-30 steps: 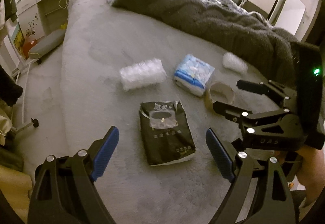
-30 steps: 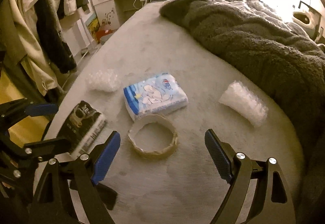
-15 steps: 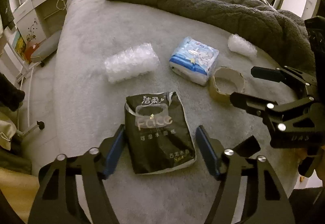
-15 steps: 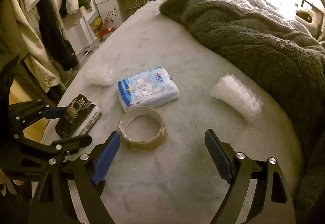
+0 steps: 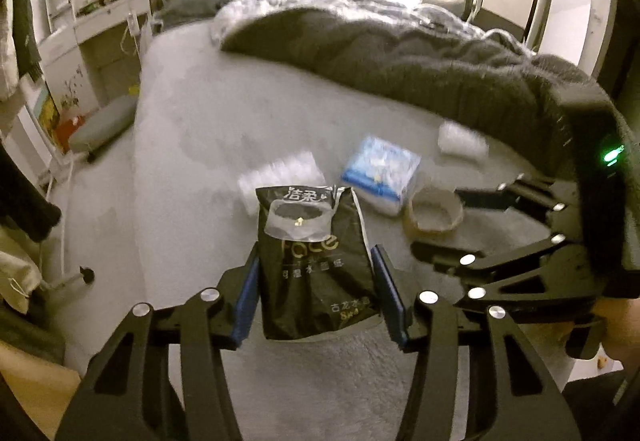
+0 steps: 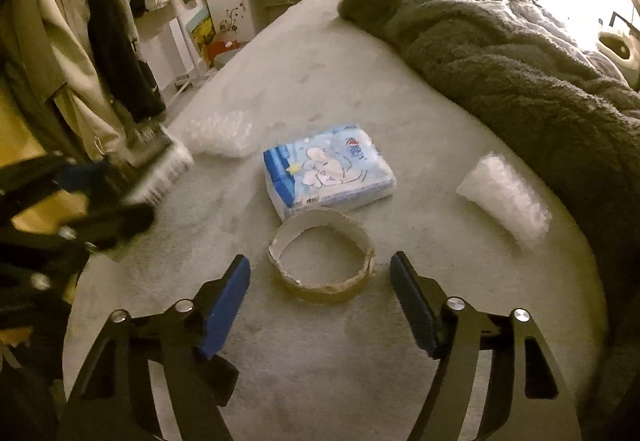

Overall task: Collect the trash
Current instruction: 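Close the right tool on the brown tape roll while the left tool holds the black pack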

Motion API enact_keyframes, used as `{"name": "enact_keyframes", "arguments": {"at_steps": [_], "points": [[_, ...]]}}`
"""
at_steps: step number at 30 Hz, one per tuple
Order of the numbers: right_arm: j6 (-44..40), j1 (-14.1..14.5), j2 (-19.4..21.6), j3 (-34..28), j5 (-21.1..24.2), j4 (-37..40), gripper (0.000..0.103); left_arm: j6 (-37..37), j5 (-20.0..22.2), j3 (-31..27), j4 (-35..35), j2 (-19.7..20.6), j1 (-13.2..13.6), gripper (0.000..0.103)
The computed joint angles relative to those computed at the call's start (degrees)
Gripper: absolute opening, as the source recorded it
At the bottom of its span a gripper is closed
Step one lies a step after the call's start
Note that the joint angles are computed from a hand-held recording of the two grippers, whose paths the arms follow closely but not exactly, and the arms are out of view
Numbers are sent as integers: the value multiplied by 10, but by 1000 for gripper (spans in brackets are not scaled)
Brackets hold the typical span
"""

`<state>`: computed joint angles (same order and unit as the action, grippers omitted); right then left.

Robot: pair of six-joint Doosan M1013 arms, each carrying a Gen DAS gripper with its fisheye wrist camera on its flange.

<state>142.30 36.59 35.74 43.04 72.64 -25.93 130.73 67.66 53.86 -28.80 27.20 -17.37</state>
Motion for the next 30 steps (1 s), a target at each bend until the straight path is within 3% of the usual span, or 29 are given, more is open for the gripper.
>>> {"name": "enact_keyframes", "arguments": {"at_steps": [10, 14, 17, 26, 30], "points": [[-1, -1, 29, -47, 45, -3, 66, 16, -6, -9, -27, -2, 16, 55], [-7, 0, 43, -71, 70, -11, 54, 14, -2, -17, -32, 2, 24, 55], [-7, 1, 49, -83, 82, -14, 51, 8, 0, -24, -34, 6, 30, 55], [4, 10, 70, -148, 133, -63, 50, -10, 9, -43, -37, 15, 50, 55], [5, 15, 82, -182, 124, -81, 50, -15, 7, -46, -32, 17, 57, 55]]}}
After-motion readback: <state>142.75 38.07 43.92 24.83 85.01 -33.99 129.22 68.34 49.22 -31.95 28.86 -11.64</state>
